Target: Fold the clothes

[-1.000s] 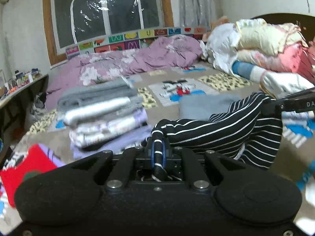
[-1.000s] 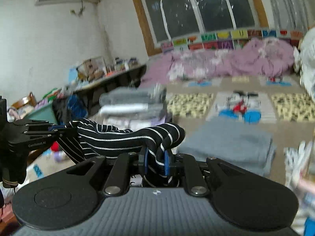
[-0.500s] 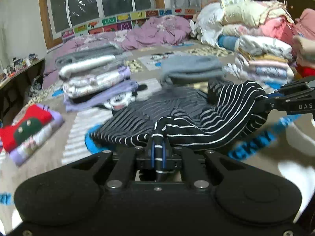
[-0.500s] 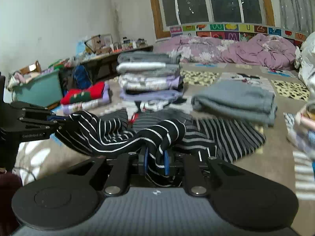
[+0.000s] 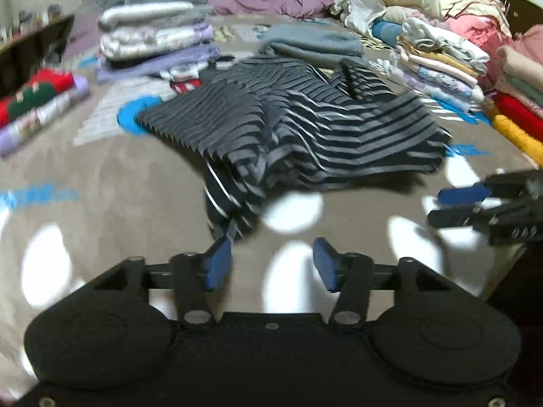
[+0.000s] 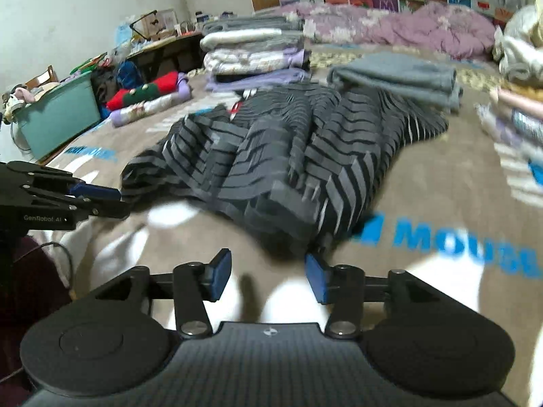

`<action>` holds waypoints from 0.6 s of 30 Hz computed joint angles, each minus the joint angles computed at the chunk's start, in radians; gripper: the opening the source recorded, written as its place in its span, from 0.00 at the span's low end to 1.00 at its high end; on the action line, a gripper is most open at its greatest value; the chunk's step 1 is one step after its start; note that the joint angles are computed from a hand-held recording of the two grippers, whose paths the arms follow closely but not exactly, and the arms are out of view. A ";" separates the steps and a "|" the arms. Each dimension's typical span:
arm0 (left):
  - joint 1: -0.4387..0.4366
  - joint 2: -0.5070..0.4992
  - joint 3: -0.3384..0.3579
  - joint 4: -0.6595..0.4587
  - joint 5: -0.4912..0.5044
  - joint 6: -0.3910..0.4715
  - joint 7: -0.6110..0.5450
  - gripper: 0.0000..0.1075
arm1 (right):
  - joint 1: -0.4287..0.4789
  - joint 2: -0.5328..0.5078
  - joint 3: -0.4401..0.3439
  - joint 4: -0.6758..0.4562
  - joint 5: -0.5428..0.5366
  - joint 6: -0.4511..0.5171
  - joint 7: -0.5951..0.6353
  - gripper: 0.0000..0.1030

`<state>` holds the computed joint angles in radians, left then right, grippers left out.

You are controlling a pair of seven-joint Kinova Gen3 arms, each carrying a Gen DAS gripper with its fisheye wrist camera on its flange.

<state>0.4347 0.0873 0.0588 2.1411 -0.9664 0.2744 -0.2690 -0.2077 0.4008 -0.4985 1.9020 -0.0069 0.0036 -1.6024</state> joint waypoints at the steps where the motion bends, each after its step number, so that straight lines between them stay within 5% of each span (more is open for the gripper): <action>1: -0.024 -0.005 0.030 0.008 0.030 -0.007 -0.011 0.50 | 0.011 -0.006 -0.016 0.011 -0.006 0.011 -0.007 0.49; 3: -0.045 -0.015 0.046 0.028 0.066 -0.045 0.015 0.50 | 0.029 -0.021 -0.042 0.054 -0.017 -0.012 -0.016 0.49; 5: -0.003 -0.035 -0.008 0.049 0.039 -0.087 0.093 0.50 | -0.011 -0.055 -0.003 0.118 -0.050 -0.088 -0.041 0.49; 10: 0.215 -0.077 -0.132 0.005 -0.162 0.031 0.171 0.50 | -0.242 -0.111 0.215 0.192 -0.240 -0.231 0.107 0.49; 13: 0.320 -0.057 -0.242 -0.036 -0.284 0.046 0.133 0.50 | -0.356 -0.121 0.340 0.172 -0.242 -0.256 0.163 0.50; 16: 0.278 -0.026 -0.283 -0.062 -0.373 -0.049 0.101 0.50 | -0.404 -0.111 0.416 0.105 -0.141 -0.212 0.155 0.53; 18: 0.197 0.005 -0.260 -0.085 -0.367 -0.121 0.023 0.50 | -0.359 -0.095 0.383 0.050 -0.076 -0.170 0.157 0.56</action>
<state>0.6322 0.0926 -0.2016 2.0557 -1.3335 0.1538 -0.2464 -0.5668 0.3054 -0.1154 1.9517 -0.0824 -0.1666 -1.4452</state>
